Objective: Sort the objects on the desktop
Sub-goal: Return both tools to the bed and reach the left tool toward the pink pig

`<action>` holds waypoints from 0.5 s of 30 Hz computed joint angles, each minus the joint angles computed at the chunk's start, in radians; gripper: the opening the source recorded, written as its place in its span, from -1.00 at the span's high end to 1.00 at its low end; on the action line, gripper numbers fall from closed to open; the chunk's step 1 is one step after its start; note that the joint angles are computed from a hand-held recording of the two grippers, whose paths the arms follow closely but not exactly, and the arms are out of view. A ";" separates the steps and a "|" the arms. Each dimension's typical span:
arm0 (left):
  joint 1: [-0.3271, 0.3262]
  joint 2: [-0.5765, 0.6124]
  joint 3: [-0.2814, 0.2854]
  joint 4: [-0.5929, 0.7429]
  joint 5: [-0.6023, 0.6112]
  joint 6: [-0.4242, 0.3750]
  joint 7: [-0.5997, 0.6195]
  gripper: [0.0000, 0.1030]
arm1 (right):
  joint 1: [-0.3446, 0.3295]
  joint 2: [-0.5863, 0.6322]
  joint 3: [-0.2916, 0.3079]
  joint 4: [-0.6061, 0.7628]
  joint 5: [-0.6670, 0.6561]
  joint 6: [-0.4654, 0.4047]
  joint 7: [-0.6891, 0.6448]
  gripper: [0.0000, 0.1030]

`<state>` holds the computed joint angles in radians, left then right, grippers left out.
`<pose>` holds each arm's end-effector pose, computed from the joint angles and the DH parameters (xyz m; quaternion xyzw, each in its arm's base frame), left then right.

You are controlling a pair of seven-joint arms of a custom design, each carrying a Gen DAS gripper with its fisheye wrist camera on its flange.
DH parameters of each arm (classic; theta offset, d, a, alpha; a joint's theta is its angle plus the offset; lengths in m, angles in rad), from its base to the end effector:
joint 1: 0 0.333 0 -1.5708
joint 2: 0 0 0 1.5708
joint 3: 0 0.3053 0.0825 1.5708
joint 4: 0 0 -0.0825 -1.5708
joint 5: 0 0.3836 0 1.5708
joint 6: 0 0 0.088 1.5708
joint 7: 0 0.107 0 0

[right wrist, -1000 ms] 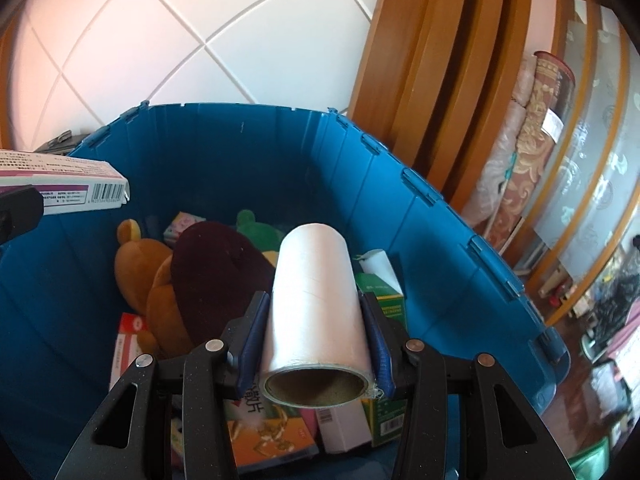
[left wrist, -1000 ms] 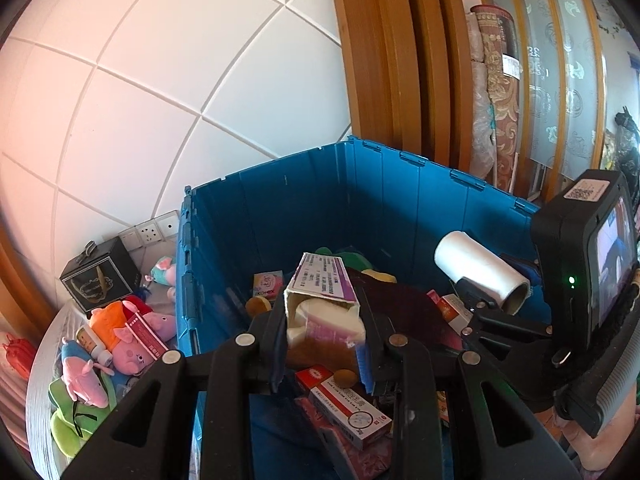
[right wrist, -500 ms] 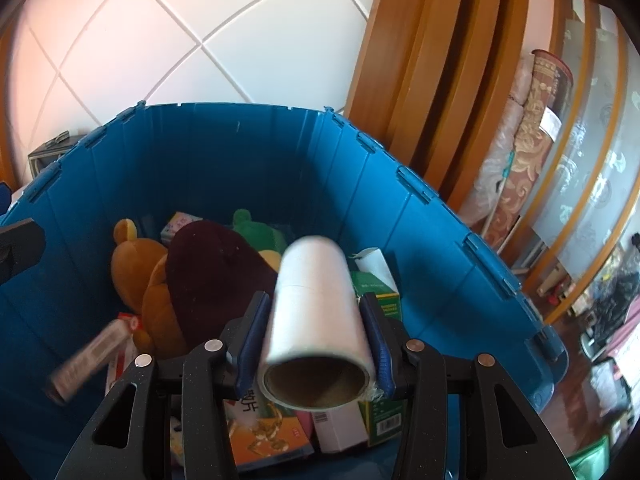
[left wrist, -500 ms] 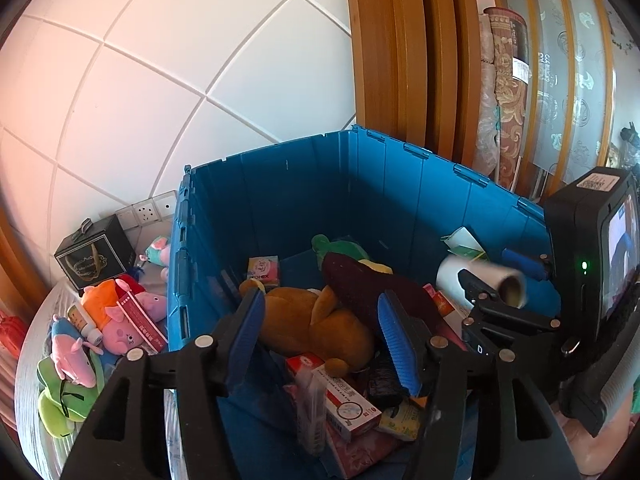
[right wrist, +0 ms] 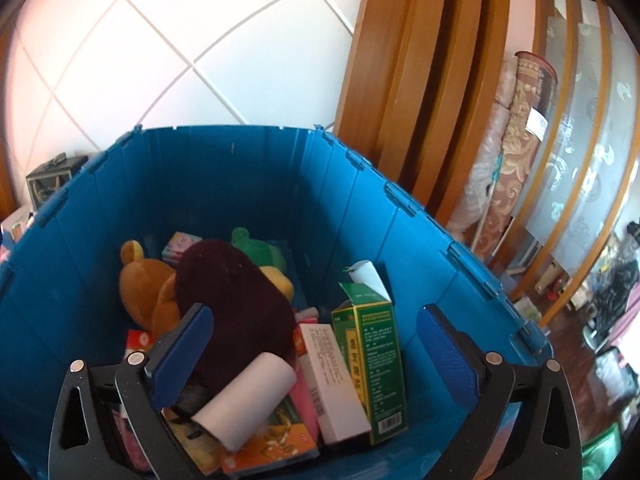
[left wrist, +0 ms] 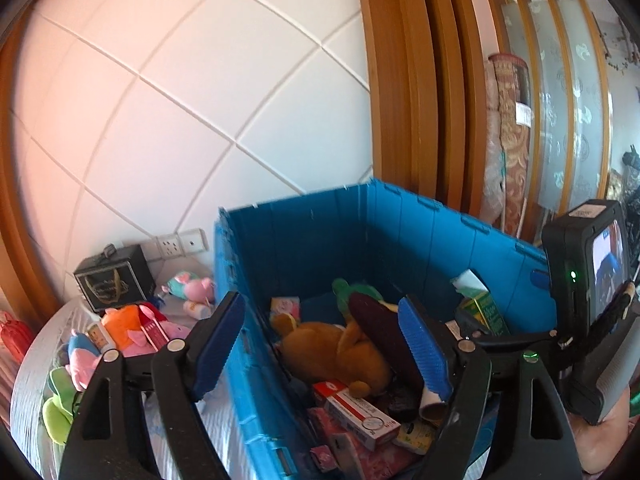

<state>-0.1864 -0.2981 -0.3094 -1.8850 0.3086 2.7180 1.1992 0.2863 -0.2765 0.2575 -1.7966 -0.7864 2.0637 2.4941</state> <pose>0.4327 -0.2815 0.7482 -0.4732 0.6920 -0.4287 0.3369 0.4427 0.2498 0.7177 -0.5669 0.6761 -0.4172 0.2178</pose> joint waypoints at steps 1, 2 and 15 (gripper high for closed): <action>0.006 -0.012 0.005 -0.011 0.005 0.015 -0.004 -0.54 | 0.002 -0.002 0.006 0.003 -0.007 0.001 0.004 -1.00; 0.016 -0.026 0.007 -0.024 0.012 0.028 -0.014 -0.54 | 0.006 0.000 0.014 0.011 -0.016 0.001 0.006 -1.00; 0.079 -0.151 0.133 -0.168 -0.111 0.080 0.084 -0.54 | 0.136 0.177 0.078 0.271 -0.116 -0.004 0.032 -1.00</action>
